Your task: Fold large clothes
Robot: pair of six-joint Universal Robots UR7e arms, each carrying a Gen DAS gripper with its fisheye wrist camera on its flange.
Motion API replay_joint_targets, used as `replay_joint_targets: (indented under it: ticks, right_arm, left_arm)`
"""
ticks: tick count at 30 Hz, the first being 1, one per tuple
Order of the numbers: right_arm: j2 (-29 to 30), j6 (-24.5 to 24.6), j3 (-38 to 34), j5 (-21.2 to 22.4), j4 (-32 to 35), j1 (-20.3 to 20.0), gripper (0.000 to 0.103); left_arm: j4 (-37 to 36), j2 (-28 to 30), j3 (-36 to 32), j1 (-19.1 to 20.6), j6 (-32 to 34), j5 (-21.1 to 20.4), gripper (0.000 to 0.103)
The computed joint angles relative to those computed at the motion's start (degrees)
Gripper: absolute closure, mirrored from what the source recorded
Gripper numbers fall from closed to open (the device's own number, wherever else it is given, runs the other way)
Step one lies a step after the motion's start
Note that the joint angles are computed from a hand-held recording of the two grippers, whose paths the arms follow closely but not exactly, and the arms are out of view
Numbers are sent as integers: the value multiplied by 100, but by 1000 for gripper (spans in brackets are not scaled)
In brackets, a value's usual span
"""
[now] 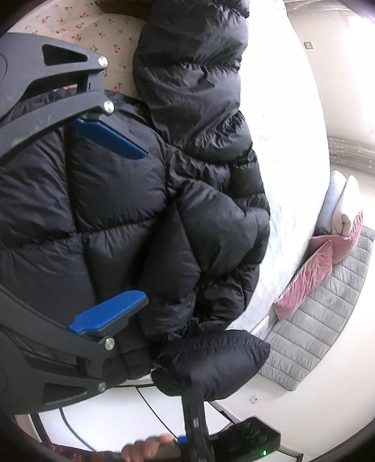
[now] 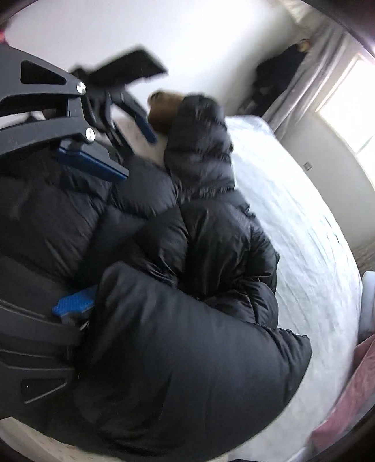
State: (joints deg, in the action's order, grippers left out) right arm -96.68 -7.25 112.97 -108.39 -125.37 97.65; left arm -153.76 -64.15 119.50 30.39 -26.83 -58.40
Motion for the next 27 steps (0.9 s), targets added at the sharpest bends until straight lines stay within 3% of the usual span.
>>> replay_joint_targets:
  ticks: [4,10,14,16,20,22,24,27]
  right_arm:
    - [-275,298,-306,428,720,89,26]
    - [-227,558,-561,74,1088,516,26]
    - [-583,411,-523,315,956,719,26]
    - [-845,209,-451,192,709,790,26]
    - [-1301,-136,-281,1,353,378,26]
    - [-1589,-664,-71,-197,-8,-45,26]
    - [-1820,-1526,204,-486,-446,-335,26]
    - [-2062,-2502,437,-493,-413,-869,25]
  left_arm:
    - [50,193,-169,-154,102,-77,11]
    - [86,345,-242,-394,274,-137,11]
    - [180,403,-268,-496,309,-136,11]
    - [181,435,-271,-559,362,-181,11]
    - [149,532,-281,-689,403,-302,11]
    - [201,598,-318,-742,437,-338,11]
    - [249,660,-347,-788,470,-356,11]
    - [275,774,-405,-862,583,-360,11]
